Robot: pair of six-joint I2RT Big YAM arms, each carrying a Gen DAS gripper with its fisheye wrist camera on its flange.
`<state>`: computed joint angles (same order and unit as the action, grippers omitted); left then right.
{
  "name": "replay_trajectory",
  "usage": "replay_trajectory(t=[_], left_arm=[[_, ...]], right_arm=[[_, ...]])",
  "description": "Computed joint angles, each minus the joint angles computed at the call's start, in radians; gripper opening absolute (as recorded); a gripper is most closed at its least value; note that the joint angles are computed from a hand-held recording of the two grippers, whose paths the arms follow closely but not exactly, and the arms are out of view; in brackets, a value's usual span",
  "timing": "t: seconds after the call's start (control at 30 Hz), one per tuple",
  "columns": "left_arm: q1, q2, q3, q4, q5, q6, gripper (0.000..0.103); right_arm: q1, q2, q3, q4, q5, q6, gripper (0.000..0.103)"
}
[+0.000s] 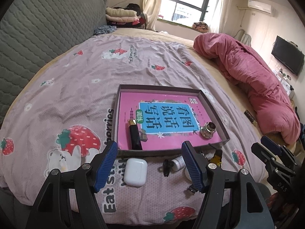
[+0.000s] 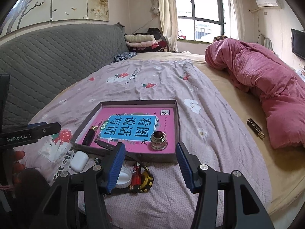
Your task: Organize rigid objects
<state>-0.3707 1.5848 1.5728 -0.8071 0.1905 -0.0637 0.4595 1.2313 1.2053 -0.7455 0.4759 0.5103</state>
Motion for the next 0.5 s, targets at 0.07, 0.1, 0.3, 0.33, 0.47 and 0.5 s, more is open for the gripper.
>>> replay_trajectory(t=[0.07, 0.1, 0.3, 0.33, 0.47, 0.5], left_arm=[[0.0, -0.001, -0.003, -0.004, -0.002, 0.002, 0.071], [0.0, 0.0, -0.004, -0.006, -0.001, 0.005, 0.071], [-0.002, 0.002, -0.017, -0.016, -0.007, 0.021, 0.071], [-0.003, 0.002, -0.017, -0.018, -0.008, 0.021, 0.071], [-0.005, 0.002, -0.024, -0.022, -0.012, 0.026, 0.071], [-0.005, 0.001, -0.027, -0.022, -0.014, 0.026, 0.071]], right_arm=[[0.0, 0.002, -0.004, -0.003, -0.008, 0.009, 0.055], [0.0, 0.003, -0.006, -0.004, -0.015, 0.012, 0.055], [-0.005, 0.006, -0.015, -0.007, -0.061, 0.036, 0.055], [-0.004, 0.008, -0.014, -0.01, -0.062, 0.035, 0.055], [0.002, 0.011, -0.017, -0.017, -0.061, 0.034, 0.055], [0.003, 0.011, -0.018, -0.017, -0.061, 0.035, 0.055]])
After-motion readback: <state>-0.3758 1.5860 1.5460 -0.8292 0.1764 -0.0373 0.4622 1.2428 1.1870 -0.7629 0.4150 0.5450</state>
